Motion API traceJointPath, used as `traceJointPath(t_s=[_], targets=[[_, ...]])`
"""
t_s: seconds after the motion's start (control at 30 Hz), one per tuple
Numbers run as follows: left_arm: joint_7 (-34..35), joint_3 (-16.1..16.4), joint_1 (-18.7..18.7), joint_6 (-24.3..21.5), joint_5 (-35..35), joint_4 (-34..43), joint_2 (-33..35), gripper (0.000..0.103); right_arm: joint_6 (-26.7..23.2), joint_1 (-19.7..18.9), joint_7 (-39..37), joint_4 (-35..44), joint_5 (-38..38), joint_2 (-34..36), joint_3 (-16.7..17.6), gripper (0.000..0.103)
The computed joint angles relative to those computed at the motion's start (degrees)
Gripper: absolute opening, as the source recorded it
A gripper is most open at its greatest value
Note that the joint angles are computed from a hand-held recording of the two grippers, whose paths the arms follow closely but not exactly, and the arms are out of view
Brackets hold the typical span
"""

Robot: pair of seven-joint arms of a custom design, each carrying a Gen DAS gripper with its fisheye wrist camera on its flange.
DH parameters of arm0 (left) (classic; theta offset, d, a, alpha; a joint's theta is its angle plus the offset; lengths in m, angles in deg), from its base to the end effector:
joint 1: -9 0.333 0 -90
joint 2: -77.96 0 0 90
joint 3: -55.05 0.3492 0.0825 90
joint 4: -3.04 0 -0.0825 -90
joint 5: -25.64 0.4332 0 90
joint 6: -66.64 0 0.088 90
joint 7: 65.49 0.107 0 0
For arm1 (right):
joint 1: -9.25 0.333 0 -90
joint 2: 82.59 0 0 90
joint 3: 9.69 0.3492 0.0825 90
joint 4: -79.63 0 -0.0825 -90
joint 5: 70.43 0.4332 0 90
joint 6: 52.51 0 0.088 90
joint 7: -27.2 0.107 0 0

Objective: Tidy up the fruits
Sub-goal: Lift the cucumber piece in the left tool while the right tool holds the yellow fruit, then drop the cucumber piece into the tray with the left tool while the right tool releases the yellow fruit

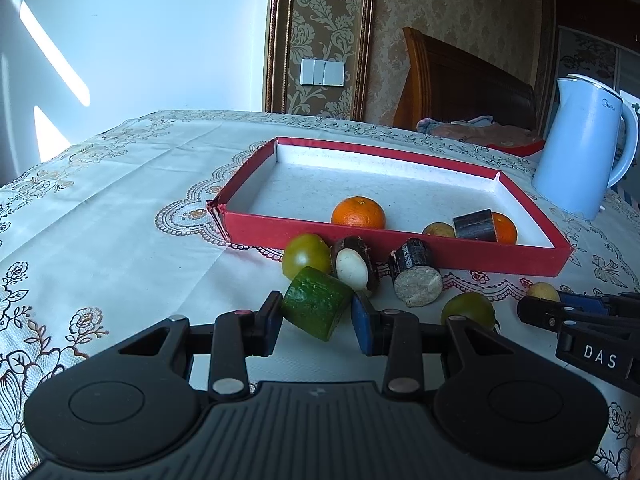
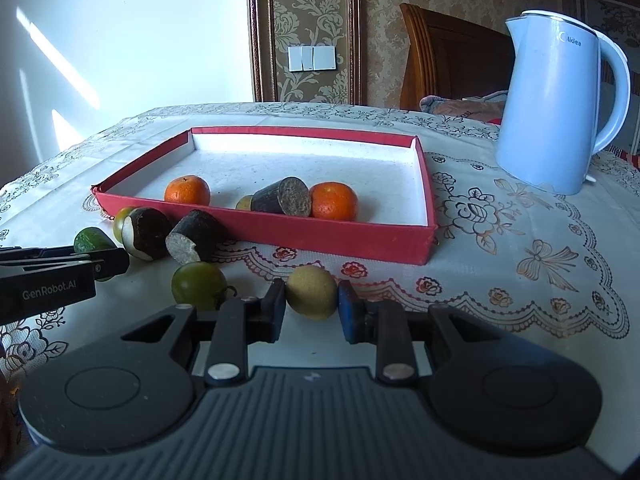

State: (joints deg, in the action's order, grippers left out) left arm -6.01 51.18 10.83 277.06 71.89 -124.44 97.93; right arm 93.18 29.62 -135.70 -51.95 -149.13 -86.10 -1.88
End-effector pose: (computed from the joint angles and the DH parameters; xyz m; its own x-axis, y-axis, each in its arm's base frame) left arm 0.5976 -0.1131 0.3230 -0.4362 -0.8975 0.0656 -0.5014 0.1819 -0.8459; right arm 0.4904 0.2770 0.4008 -0.2765 -0.9610 -0.0102 -0.5667 0.1716 -0.8059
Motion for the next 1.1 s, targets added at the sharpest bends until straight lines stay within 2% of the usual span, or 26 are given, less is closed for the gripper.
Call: traceJointPath(t_s=[0.23,0.43,0.73,0.83,1.1], targets=[[-0.36,-0.13,0.26,0.39,-0.04,-0.01,0.08,0.036,-0.75,0.13,1.79,-0.45,-1.87,-0.52,0.27,0.026],[-4.11,-0.76,1.95,2.03,3.54,0.92,0.67,0.036,-1.14,0.19,4.7,-1.0,-4.87,-1.25,0.54,0.026],[-4.99,-0.17,1.79,2.34,5.17,1.46,0.57,0.036,0.43,-0.05,6.07,-1.22,-7.44,-1.6,0.45,0.026],[-7.39,-0.59,2.61,2.0,7.09,2.77,0.67,0.036,1.74,-0.35,5.81,-1.06,-7.68,-1.6,0.15,0.026],[-5.05,0.31,0.97,0.54,1.78,6.51,1.45,0.036,2.9,-1.52,5.23,0.49,-10.52,-2.11,-0.3,0.026]])
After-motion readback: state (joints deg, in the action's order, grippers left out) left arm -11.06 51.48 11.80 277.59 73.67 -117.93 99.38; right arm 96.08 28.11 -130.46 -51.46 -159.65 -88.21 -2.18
